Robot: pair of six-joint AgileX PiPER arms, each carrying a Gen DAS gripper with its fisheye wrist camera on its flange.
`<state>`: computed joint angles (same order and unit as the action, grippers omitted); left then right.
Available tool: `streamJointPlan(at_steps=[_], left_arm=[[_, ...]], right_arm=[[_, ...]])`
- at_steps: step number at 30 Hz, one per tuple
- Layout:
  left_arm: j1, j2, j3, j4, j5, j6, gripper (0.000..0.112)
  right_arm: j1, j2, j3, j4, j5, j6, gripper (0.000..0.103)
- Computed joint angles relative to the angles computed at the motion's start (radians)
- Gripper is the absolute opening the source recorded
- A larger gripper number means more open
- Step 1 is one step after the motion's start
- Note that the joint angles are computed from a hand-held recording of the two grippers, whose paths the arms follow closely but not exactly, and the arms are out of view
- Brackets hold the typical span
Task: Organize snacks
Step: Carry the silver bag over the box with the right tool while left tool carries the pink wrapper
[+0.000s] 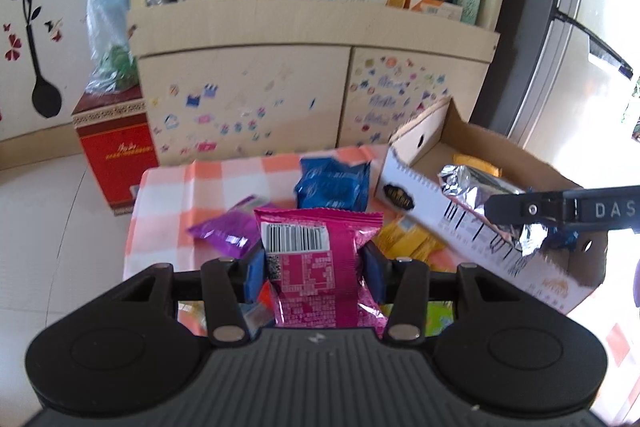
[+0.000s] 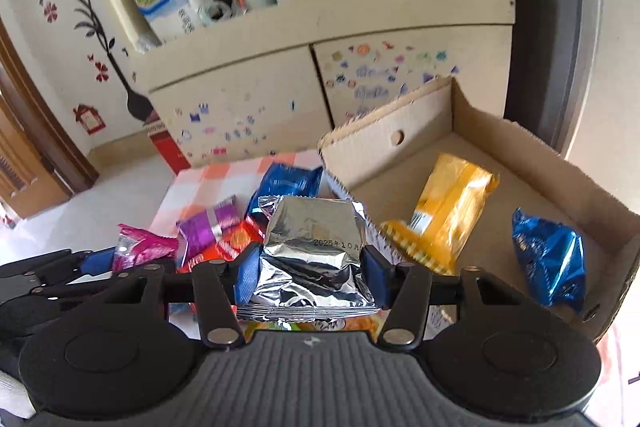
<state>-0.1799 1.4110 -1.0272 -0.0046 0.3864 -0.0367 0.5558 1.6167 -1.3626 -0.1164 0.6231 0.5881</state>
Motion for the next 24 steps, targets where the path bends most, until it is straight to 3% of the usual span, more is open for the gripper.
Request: streamJointPlan(at_steps=[13,24], left_arm=[[-0.105,0.134,-0.199,-0.066,-0.022,-0.007,0.048],[-0.185,0.278,-0.365,-0.193,-0.014,0.112,0.048]], right_arm=[[-0.094,-0.085,0.027,-0.037,-0.04,0.093,0.061],[-0.188,-0.153,0.08,-0.105,-0.044,0.219,0.061]])
